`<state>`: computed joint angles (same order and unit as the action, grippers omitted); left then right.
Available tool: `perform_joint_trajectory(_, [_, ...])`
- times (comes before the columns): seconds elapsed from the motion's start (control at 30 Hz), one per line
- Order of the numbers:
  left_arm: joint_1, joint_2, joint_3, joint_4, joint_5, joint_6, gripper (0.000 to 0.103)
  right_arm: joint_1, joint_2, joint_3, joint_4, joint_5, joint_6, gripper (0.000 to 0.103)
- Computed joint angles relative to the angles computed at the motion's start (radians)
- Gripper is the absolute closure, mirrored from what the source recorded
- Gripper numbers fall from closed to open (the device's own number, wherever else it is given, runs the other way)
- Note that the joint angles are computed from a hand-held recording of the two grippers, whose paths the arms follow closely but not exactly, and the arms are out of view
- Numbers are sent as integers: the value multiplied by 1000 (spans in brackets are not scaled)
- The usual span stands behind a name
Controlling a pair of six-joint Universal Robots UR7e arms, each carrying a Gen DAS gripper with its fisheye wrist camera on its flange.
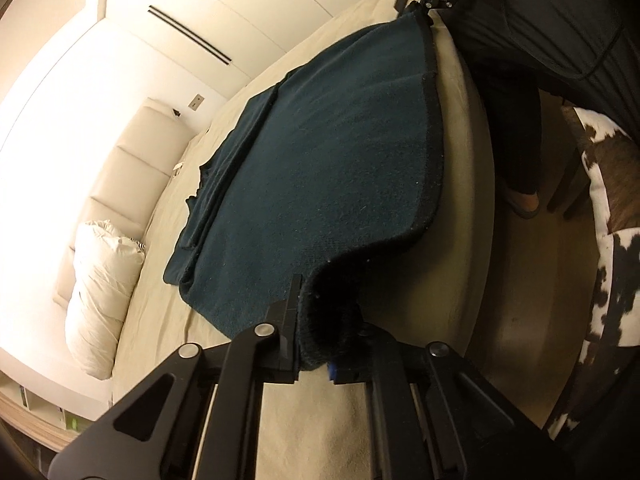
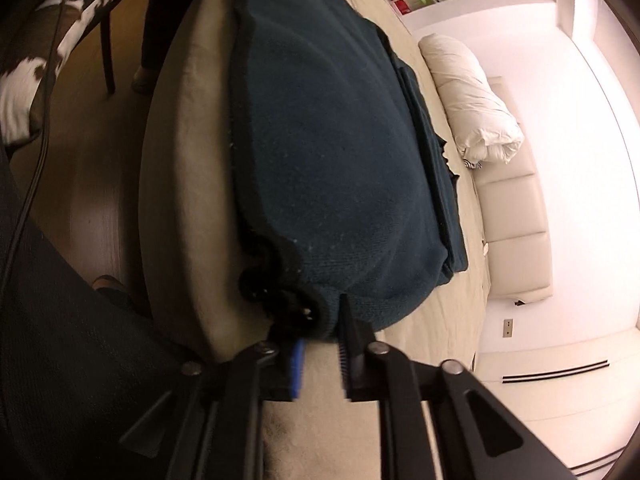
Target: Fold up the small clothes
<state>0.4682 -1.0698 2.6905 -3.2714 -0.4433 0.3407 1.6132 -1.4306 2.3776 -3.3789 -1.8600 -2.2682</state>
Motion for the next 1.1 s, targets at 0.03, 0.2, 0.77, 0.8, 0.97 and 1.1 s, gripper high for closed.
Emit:
perform_joint_trajectory(0.03, [-1,-15,-3,18,2,-25,96,9,-4,-4,11,-7,19,93])
perform_joint_trajectory(0.2, [-10,-75,-15,29,24,-94,97,83,-51,-63,171,-10,229,95])
perform_joint_trajectory(0.77, [110,-230,-198,-162,-19,-87,97,130,62,-420,566,123,890,95])
perform_joint_trajectory(0.8, [134,-222,-230,-181,-31,-62,97,131,81,-447,575,130,913,95])
perform_joint_trajectory(0.97, [294,-182,-441,-152,-115,5,97,146,276,-683,626,155,1095,96])
perform_joint_trajectory(1.1, [435,-115,-656,-48,-184,25,97,153,428,-879,683,130,1229,96])
